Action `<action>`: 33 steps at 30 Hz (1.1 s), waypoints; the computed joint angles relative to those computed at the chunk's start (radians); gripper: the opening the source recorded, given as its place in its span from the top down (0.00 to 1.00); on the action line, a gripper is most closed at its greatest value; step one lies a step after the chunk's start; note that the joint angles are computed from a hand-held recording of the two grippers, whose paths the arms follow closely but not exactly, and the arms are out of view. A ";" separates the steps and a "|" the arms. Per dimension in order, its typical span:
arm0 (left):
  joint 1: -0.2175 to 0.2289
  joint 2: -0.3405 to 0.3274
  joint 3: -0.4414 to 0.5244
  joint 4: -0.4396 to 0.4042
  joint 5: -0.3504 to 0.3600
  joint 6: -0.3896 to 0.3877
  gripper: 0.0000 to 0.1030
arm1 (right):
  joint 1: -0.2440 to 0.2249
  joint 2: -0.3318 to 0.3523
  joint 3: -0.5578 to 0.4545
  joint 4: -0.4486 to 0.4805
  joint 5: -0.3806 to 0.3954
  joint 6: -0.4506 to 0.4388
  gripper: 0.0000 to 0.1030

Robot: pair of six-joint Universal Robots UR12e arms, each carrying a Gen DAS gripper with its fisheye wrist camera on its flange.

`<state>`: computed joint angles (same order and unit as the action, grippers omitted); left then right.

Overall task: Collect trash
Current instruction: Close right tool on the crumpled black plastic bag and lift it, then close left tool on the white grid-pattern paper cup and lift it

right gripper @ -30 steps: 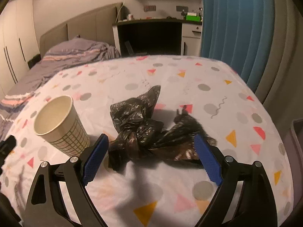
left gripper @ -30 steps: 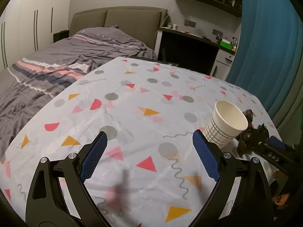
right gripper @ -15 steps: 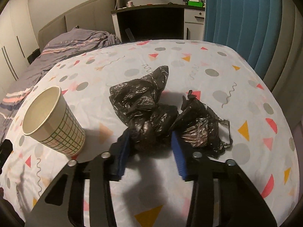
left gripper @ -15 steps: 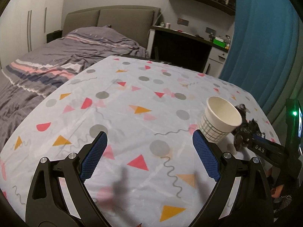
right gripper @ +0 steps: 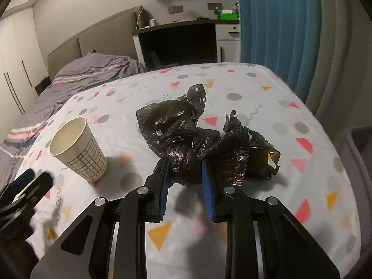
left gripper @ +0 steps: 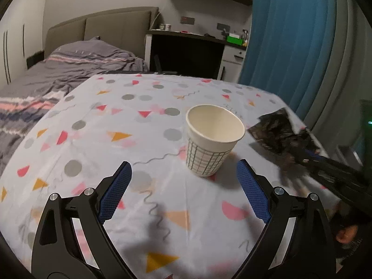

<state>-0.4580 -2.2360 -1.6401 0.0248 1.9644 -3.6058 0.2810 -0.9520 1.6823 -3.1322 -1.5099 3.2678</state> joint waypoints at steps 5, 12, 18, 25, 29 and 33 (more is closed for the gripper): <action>0.006 -0.030 0.059 -0.063 -0.035 0.004 0.13 | -0.016 -0.028 0.045 -0.040 0.022 0.008 0.73; 0.014 -0.056 0.109 -0.122 -0.078 0.001 0.36 | -0.031 -0.053 0.086 -0.075 0.046 0.009 0.73; 0.020 -0.058 0.110 -0.123 -0.106 -0.020 0.49 | -0.035 -0.062 0.108 -0.092 0.049 0.005 0.73; -0.003 -0.034 0.077 -0.090 -0.059 -0.018 0.50 | -0.033 -0.078 0.135 -0.120 0.046 -0.012 0.73; -0.031 -0.006 0.045 -0.070 -0.006 -0.020 0.50 | -0.033 -0.096 0.166 -0.150 0.052 -0.024 0.73; -0.059 0.014 0.024 -0.062 0.040 -0.008 0.50 | -0.039 -0.118 0.203 -0.180 0.063 -0.025 0.73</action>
<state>-0.5165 -2.2224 -1.6161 -0.0371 2.0046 -3.6139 0.2425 -1.0702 1.8850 -3.3123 -1.4471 3.2425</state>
